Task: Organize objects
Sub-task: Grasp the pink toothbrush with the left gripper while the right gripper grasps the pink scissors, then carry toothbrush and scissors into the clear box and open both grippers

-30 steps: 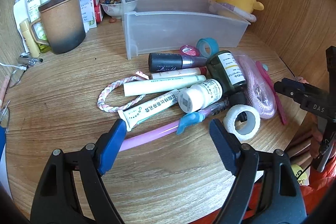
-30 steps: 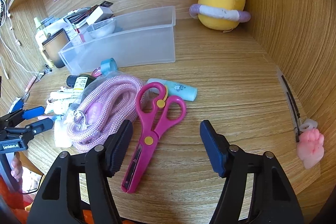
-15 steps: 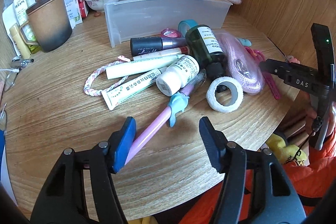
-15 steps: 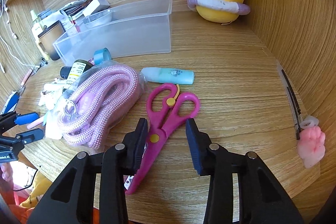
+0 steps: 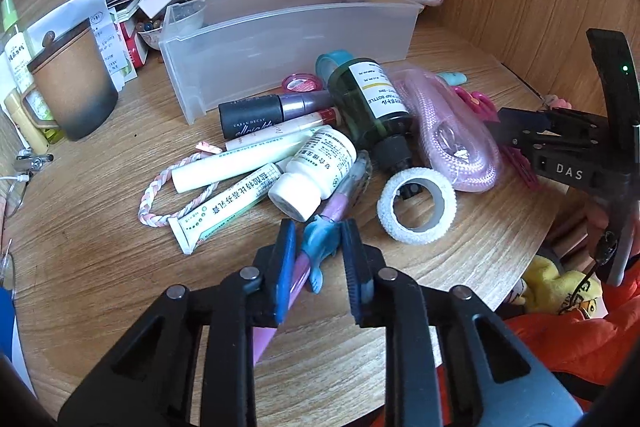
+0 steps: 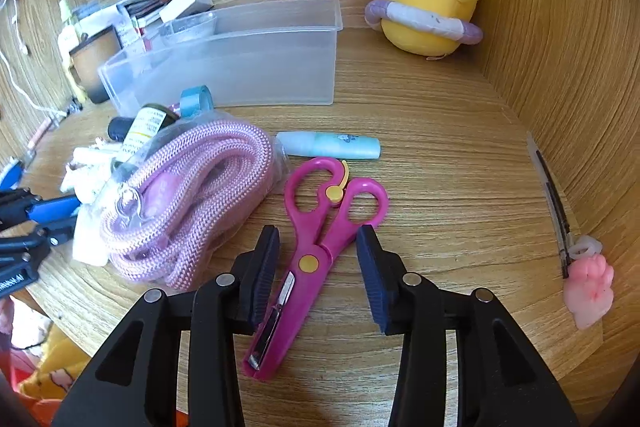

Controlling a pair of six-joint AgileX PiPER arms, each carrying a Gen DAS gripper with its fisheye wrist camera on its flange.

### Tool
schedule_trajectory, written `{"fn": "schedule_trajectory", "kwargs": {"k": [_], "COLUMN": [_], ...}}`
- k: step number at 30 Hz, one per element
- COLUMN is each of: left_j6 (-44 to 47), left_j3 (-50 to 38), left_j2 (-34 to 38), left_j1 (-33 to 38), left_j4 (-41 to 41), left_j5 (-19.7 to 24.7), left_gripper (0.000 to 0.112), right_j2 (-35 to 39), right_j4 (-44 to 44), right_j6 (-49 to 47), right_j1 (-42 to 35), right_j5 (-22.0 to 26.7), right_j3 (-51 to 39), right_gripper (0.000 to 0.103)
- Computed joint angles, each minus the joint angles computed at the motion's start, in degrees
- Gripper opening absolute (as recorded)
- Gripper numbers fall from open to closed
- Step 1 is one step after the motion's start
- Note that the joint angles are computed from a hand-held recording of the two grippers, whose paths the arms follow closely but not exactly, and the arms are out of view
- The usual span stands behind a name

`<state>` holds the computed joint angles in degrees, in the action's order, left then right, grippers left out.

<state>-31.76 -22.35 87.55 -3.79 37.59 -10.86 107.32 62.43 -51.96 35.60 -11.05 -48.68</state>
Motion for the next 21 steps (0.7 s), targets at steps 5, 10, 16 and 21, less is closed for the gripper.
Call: {"fn": "schedule_trajectory", "kwargs": {"k": [5, 10, 16, 21], "left_j6": [4.2, -2.0, -6.9, -9.6], "left_j3": [1.9, 3.0, 3.5, 2.2], "left_j2": [-1.9, -4.3, -11.1, -14.1], "left_j1": [-1.4, 0.1, 0.2, 1.0], "left_j4": [-6.0, 0.3, 4.6, 7.3], "left_j5": [0.8, 0.6, 2.4, 2.9], "left_gripper": [0.019, 0.018, 0.018, 0.018], "right_j2": [-1.5, -3.3, -6.6, -9.9], "right_j4": [-4.8, -16.5, -19.1, -20.8], "right_j6": [4.1, 16.2, 18.9, 20.2], "right_j1": [0.1, -1.6, -1.1, -0.8], "right_j5": [0.1, 1.1, -0.6, -1.7], "right_j3": [2.2, 4.6, 6.3, 6.9], "right_gripper": [0.021, 0.017, 0.017, 0.017]}}
